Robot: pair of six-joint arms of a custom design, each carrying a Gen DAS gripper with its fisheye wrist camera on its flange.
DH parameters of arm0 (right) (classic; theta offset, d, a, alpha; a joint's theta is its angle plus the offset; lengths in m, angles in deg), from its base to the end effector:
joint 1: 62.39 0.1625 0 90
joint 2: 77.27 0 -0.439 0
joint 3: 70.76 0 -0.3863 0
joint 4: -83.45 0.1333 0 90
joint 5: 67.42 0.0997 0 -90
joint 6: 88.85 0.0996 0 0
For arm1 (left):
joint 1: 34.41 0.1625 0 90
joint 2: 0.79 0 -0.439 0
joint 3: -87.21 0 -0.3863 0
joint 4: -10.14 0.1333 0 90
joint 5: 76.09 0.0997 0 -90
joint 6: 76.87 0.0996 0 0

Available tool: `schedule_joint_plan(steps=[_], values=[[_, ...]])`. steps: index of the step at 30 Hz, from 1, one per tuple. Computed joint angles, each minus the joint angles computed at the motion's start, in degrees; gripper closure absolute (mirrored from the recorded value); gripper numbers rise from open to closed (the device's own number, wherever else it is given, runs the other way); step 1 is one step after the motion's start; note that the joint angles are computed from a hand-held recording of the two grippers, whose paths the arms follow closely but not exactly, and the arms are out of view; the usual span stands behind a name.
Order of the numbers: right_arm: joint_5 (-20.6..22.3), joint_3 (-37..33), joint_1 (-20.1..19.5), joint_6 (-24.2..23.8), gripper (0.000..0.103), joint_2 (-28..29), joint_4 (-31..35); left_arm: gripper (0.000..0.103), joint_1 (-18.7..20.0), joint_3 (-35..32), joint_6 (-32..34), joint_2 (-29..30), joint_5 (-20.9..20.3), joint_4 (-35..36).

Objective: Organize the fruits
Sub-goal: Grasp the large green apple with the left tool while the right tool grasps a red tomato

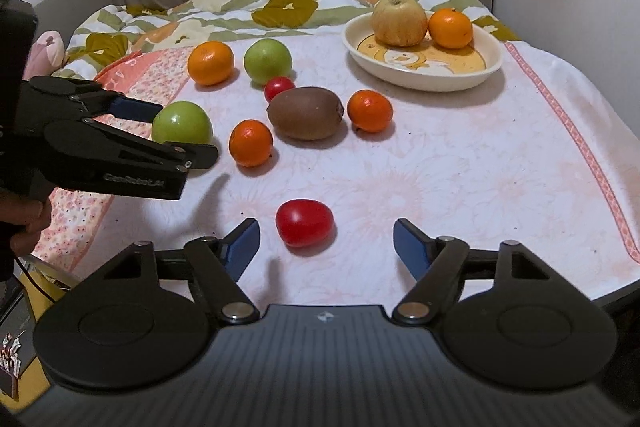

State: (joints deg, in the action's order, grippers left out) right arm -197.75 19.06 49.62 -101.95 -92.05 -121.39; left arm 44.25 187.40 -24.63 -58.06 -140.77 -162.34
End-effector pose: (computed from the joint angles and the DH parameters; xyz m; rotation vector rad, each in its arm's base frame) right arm 0.3072 -0.5763 -0.0932 0.4101 -2.3297 0.9132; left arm 0.0438 -0.6763 0.2628 1.1118 2.1660 -0.6273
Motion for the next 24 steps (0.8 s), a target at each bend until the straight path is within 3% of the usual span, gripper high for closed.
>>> schedule_joint_plan(steps=[3, 6, 12, 24], values=[[0.3, -0.8, -0.1, -0.4, 0.017, 0.3, 0.9, 0.03, 0.3, -0.6, 0.0, 0.6, 0.3, 0.4], [0.7, -1.6, -0.3, -0.6, 0.021, 0.5, 2.4, 0.043, 0.5, -1.0, -0.2, 0.8, 0.6, 0.9], [1.1, -2.7, -0.4, -0.6, 0.023, 1.0, 4.0, 0.043, 0.8, -1.2, -0.6, 0.5, 0.0, 1.9], [1.9, -4.5, -1.4, -1.4, 0.037, 1.9, 5.3, 0.044, 0.8, 1.8, -0.3, -1.4, 1.1, 0.2]])
